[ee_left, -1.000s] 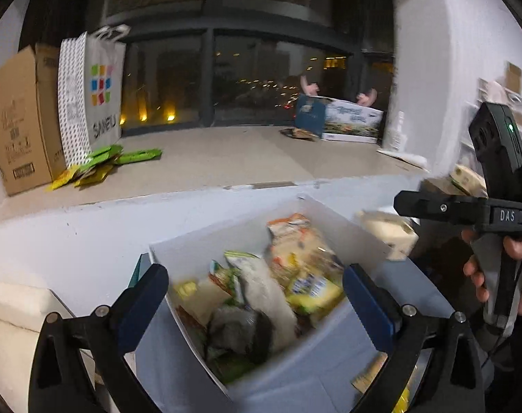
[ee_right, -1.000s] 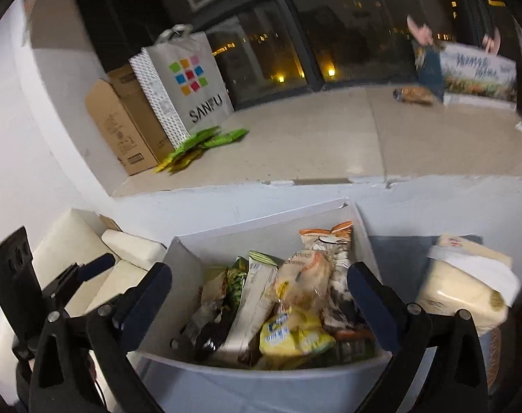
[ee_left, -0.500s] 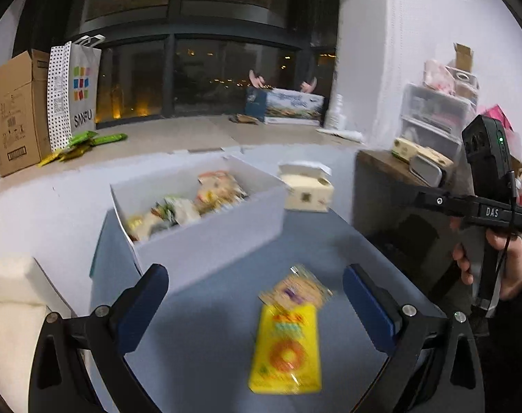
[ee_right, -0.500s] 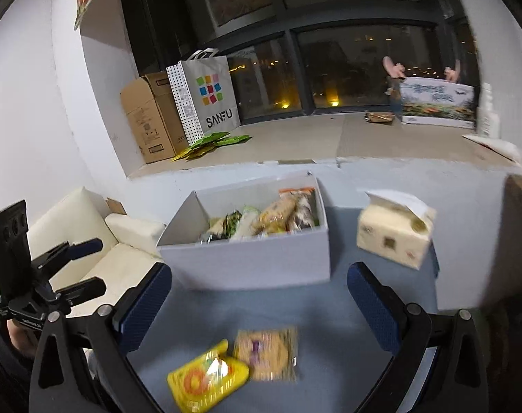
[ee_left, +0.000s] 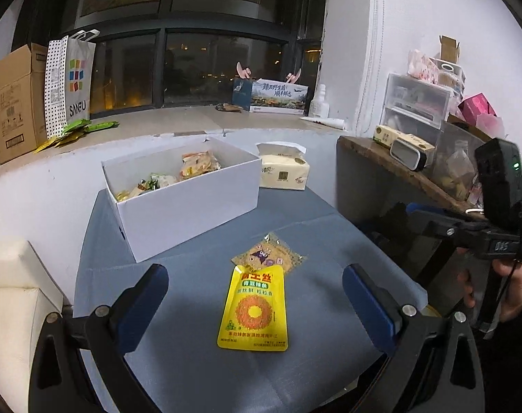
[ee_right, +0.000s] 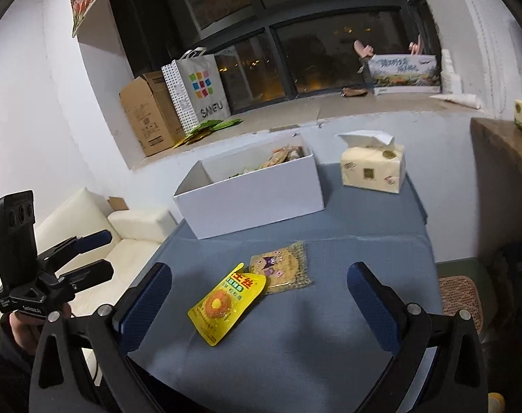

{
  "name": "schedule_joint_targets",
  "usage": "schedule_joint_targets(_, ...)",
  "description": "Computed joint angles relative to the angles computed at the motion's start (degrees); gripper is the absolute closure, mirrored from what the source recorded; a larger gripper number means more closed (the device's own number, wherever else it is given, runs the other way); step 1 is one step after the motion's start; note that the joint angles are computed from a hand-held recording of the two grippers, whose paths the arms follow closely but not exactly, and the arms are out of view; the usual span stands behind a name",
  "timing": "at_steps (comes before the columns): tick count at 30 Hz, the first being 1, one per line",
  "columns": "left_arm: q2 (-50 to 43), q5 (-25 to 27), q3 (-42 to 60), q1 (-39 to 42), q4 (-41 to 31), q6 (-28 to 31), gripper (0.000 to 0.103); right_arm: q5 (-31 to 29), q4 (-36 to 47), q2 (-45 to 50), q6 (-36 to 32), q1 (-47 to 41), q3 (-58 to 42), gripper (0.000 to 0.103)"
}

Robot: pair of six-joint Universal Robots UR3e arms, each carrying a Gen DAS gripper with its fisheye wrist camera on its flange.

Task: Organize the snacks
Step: 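Move both tools toward the yellow bag and the cartoon-printed pastry pack, then drop yellow spicy-strip bag from left tool while right tool drops cartoon pastry pack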

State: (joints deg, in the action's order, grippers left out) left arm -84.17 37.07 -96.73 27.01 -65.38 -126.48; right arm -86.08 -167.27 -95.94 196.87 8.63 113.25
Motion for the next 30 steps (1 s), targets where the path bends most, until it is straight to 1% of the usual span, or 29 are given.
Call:
schedule_joint_targets(2, -0.77, 1.47, -0.62, -1.35, 2.78, -1.53, 0.000, -0.79, 0.05, -0.83, 0.08, 0.53, 0.48, 0.000)
schedule_joint_targets(5, -4.30, 5.10, 0.17, -5.14, 6.21, -3.47, 0.000, -1.53, -0.15, -1.69, 0.02, 0.94, 1.14, 0.000)
schedule_joint_targets(7, -8.15, 8.73, 1.00, -8.73, 10.14, -5.21, 0.000, -1.65, 0.19, -2.24, 0.11, 0.86, 1.55, 0.000)
schedule_joint_targets(8, -11.43, 12.11, 2.77, -11.48, 11.70, -6.76, 0.000, -1.65, 0.35, -2.42, 0.04, 0.82, 1.68, 0.000)
schedule_joint_targets(9, -13.71, 14.17, 3.83, -13.11, 12.81, -7.91, 0.000, -1.80, 0.46, -2.57, -0.01, 0.86, 1.77, 0.000)
schedule_joint_targets(12, -22.97, 19.84, 9.50, -18.33, 13.89, -10.95, 0.000, -1.86, 0.03, -2.83, -0.01, 0.78, 2.24, 0.000)
schedule_joint_targets(15, -30.78, 24.64, 15.11, -21.85, 14.08, -14.08, 0.000, -1.96, 0.13, -2.57, -0.22, 0.74, 2.21, 0.000)
schedule_joint_targets(16, -31.90, 25.20, 15.59, -22.32, 14.88, -14.60, 0.000, -1.97, 0.08, -2.36, -0.37, 0.72, 2.23, 0.000)
schedule_joint_targets(18, -34.33, 27.98, 16.96, -23.79, 16.85, -15.22, 0.002, -1.71, 0.13, -2.14, -0.26, 0.50, 2.39, 0.000)
schedule_joint_targets(19, -35.34, 28.13, 18.14, -24.10, 15.74, -14.41, 0.011, -1.58, 0.03, -2.06, -0.26, 0.40, 2.49, 0.000)
schedule_joint_targets(20, -35.20, 28.25, 16.91, -24.34, 17.98, -13.47, 0.025, -1.35, -0.20, -1.93, -0.26, 0.28, 2.71, 0.000)
schedule_joint_targets(21, -34.81, 29.61, 15.87, -24.93, 20.24, -12.91, 0.028, -1.35, -0.16, -1.80, -0.15, 0.27, 2.68, 0.000)
schedule_joint_targets(22, -34.57, 29.57, 16.56, -24.90, 18.55, -12.58, 0.045, -1.32, -0.24, -1.75, -0.05, 0.22, 2.81, 0.000)
schedule_joint_targets(23, -34.21, 28.32, 17.16, -24.33, 16.65, -12.16, 0.054, -1.23, -0.30, -1.64, 0.03, 0.17, 2.90, 0.000)
schedule_joint_targets(24, -33.20, 25.97, 16.63, -23.19, 15.33, -11.05, 0.056, -1.24, -0.14, -1.53, 0.10, 0.14, 2.92, 0.000)
schedule_joint_targets(26, -30.23, 24.41, 12.90, -21.40, 17.50, -9.63, 0.058, -1.32, 0.43, -1.25, 0.00, 0.20, 2.59, 0.000)
schedule_joint_targets(27, -28.47, 22.73, 11.36, -19.87, 17.20, -9.00, 0.058, -1.24, 0.27, -1.12, -0.01, 0.27, 2.61, 0.000)
schedule_joint_targets(28, -26.14, 19.90, 9.99, -17.50, 15.09, -8.15, 0.058, -1.04, 0.26, -0.81, -0.02, 0.32, 2.43, 0.000)
schedule_joint_targets(30, -22.47, 17.10, 7.53, -14.23, 13.59, -6.78, 0.058, -0.54, 0.98, 1.05, -0.56, 0.39, 1.01, 0.000)
